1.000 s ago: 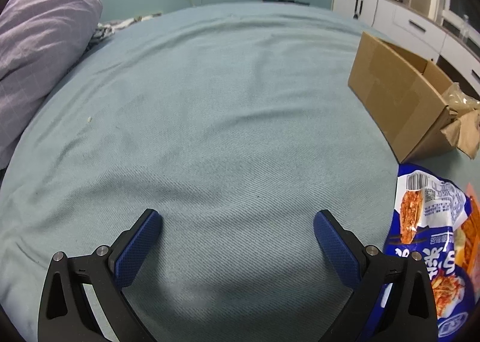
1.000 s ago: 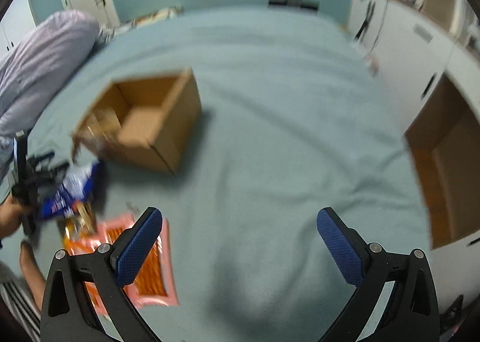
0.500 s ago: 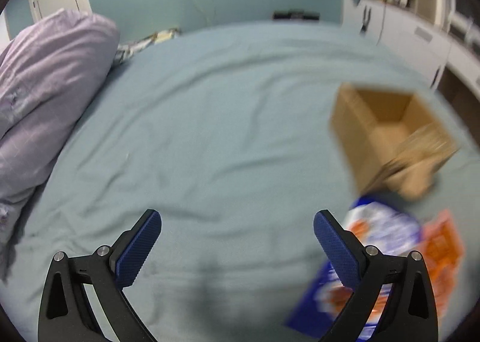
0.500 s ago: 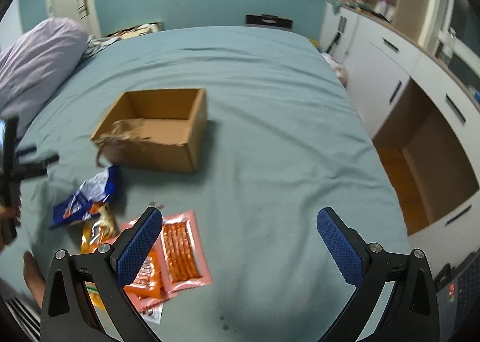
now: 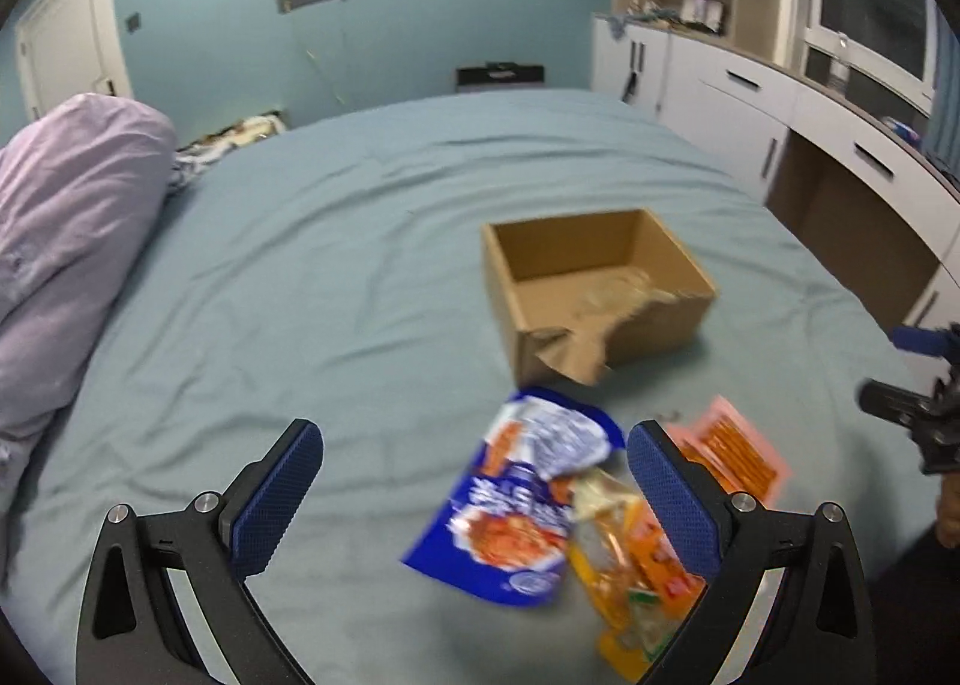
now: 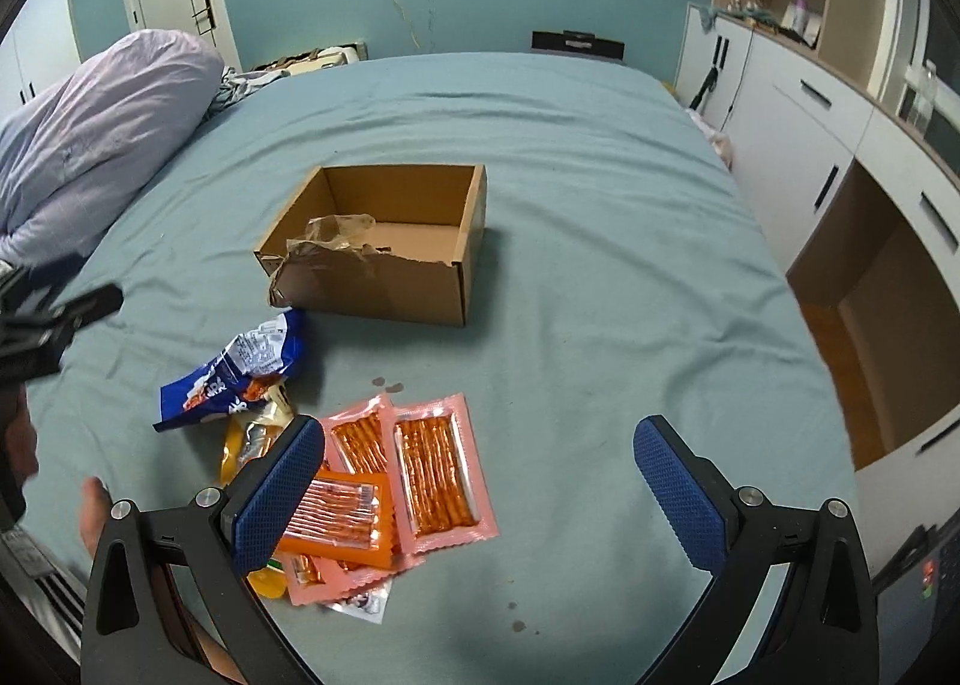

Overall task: Organize snacks
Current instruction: 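Move both tools toward the snacks lying beside the box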

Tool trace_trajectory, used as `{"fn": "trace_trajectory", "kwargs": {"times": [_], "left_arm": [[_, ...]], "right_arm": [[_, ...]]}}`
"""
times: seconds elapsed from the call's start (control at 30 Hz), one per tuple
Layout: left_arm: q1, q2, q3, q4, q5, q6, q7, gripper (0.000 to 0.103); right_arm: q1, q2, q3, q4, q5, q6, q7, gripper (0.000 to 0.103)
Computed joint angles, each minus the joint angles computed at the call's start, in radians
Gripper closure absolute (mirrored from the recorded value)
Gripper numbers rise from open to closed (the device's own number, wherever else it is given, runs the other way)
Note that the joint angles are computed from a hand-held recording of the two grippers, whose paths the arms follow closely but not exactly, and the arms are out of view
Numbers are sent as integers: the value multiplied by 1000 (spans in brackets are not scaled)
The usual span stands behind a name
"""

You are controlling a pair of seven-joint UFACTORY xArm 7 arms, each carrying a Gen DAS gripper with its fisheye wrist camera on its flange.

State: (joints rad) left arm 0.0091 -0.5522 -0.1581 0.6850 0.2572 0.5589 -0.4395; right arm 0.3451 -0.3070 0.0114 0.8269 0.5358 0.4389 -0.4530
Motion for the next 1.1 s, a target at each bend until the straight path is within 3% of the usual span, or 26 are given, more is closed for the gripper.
{"fn": "trace_trajectory", "kwargs": {"times": [0.23, 0.37, 0.63, 0.9, 1.03, 1.1], "left_arm": [[-1, 99, -33, 45, 77, 25, 37, 0], [-84, 150, 45, 59, -29, 49, 159, 0], [-118, 281, 69, 114, -110, 109, 261, 0], [-111, 427, 83, 149, -102, 173, 270, 0], [-113, 444, 114, 151, -247, 183, 336, 1], [-109, 440, 118, 148, -285, 185, 347, 9]], "right_arm": [[-37, 88, 29, 75, -68, 52, 83, 0], [-35, 120, 22, 114, -3, 111, 33, 0], [-48, 167, 60, 153, 7, 133, -23, 0], [-52, 205, 88, 174, -62, 136, 0, 0], [-57, 249, 97, 209, -85, 172, 2, 0], [-61, 285, 106, 235, -134, 202, 29, 0]]}}
